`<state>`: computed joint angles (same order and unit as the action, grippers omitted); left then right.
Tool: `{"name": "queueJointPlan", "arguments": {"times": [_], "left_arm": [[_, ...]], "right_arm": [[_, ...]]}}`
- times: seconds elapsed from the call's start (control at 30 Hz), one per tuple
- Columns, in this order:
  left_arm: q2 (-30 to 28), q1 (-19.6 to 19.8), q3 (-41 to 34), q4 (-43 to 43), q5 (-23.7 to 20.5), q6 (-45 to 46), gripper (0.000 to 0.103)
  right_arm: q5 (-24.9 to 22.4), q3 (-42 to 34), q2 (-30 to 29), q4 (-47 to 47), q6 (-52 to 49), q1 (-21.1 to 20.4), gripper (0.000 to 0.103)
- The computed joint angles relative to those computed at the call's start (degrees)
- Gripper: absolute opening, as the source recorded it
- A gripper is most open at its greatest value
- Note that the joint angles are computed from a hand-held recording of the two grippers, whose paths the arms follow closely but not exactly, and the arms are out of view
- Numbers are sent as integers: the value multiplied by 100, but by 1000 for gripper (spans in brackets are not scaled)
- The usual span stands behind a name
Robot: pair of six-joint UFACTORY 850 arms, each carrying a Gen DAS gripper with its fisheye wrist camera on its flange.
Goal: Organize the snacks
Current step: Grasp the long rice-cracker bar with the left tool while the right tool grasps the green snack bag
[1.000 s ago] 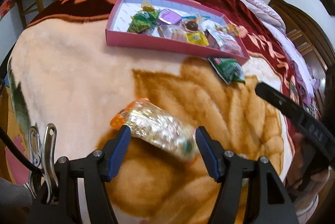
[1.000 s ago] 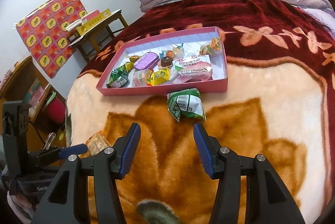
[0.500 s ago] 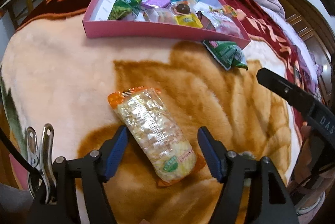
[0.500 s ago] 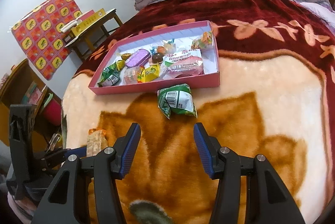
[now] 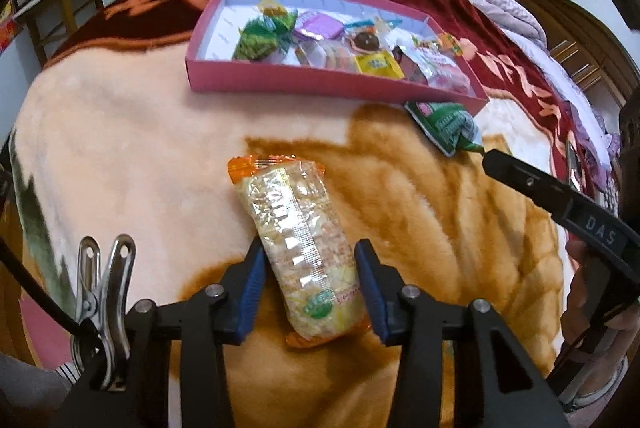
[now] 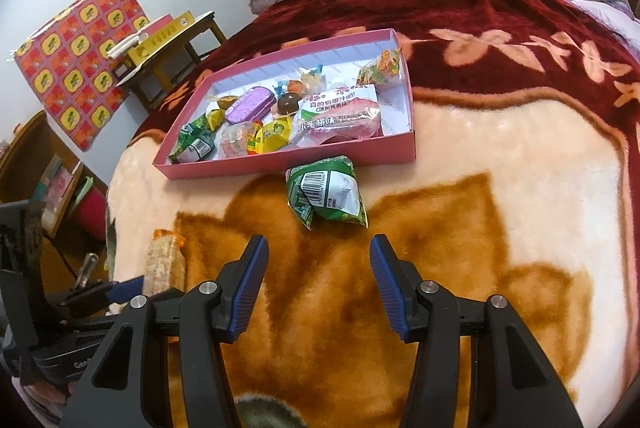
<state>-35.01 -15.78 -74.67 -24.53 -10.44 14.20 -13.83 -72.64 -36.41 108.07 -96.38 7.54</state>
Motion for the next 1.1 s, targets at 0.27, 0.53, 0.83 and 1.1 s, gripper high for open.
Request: {"name": "queueJointPlan", "arguments": {"times": [0.27, 0.53, 0.83, 1.1], "left_arm": [[-129, 38, -110, 777, 256, -666, 47], [-182, 21, -80, 269, 492, 14, 46], [-164, 37, 5, -1683, 626, 2041, 46], [-145, -3, 87, -2758, 813, 3208, 46]], "right_arm": [[264, -397, -273, -945, 903, 80, 54], [410, -809, -562, -2254, 2182, 132, 54], [291, -871, -700, -1444, 1529, 92, 54], [-89, -724, -683, -33, 397, -21, 54]]}}
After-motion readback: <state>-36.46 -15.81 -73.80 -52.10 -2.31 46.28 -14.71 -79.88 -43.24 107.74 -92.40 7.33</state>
